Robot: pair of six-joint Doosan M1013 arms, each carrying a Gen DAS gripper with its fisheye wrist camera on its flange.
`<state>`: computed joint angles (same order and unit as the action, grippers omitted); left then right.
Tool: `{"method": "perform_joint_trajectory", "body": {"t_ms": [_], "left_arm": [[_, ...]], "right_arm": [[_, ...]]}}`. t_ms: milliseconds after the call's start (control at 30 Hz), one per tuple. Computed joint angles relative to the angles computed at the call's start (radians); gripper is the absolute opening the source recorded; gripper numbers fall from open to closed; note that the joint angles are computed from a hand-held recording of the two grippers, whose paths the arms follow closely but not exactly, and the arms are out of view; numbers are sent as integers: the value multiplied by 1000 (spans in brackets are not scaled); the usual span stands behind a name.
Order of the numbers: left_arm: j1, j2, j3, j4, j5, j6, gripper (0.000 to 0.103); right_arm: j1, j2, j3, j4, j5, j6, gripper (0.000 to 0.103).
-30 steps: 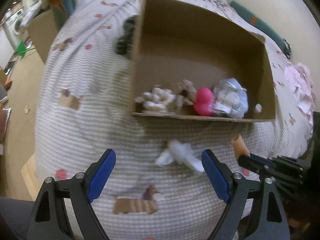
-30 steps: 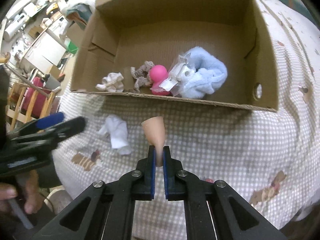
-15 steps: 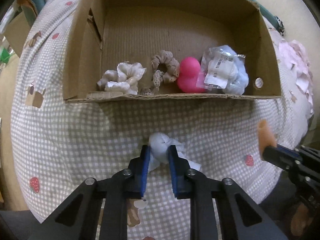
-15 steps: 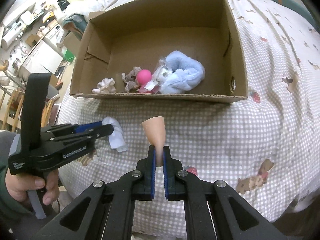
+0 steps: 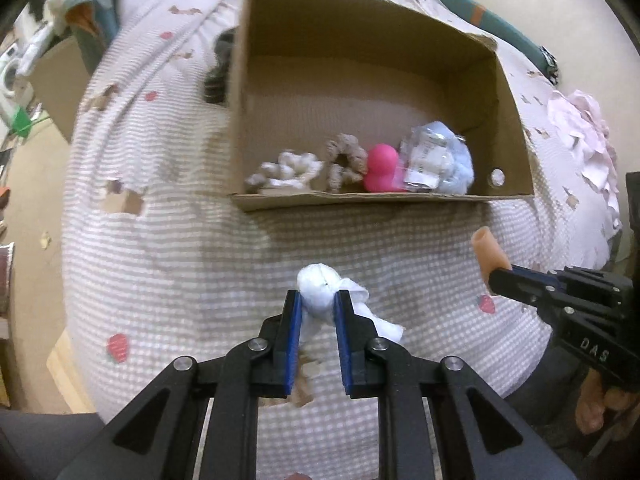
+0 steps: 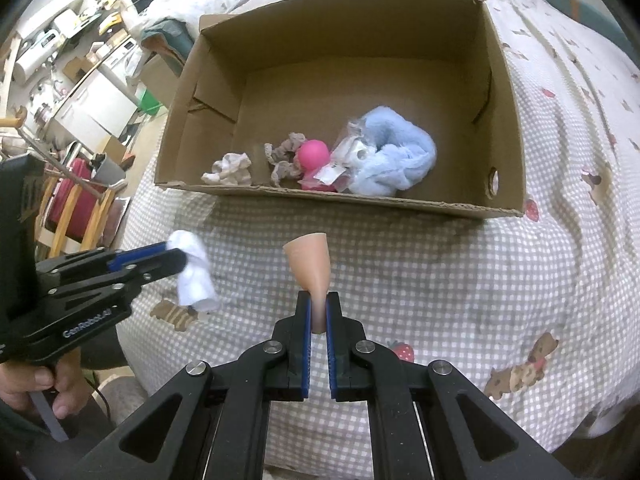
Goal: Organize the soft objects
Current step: 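Carry the tan cylinder and white sock into the box with both tools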
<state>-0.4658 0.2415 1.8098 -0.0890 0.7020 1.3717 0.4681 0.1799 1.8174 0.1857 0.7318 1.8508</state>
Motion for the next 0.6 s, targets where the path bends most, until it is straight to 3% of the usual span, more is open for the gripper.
{"method": "perform_joint_trajectory", "body": {"t_ms": [300,600], "left_arm": [[12,-88,0,56,-36,-35,15],[-11,-88,-53,79,-67,-18,15]], "right_arm": [[-31,-50,12,109,-49,-36,8],[-56,-80,1,43,-84,52,8]]}}
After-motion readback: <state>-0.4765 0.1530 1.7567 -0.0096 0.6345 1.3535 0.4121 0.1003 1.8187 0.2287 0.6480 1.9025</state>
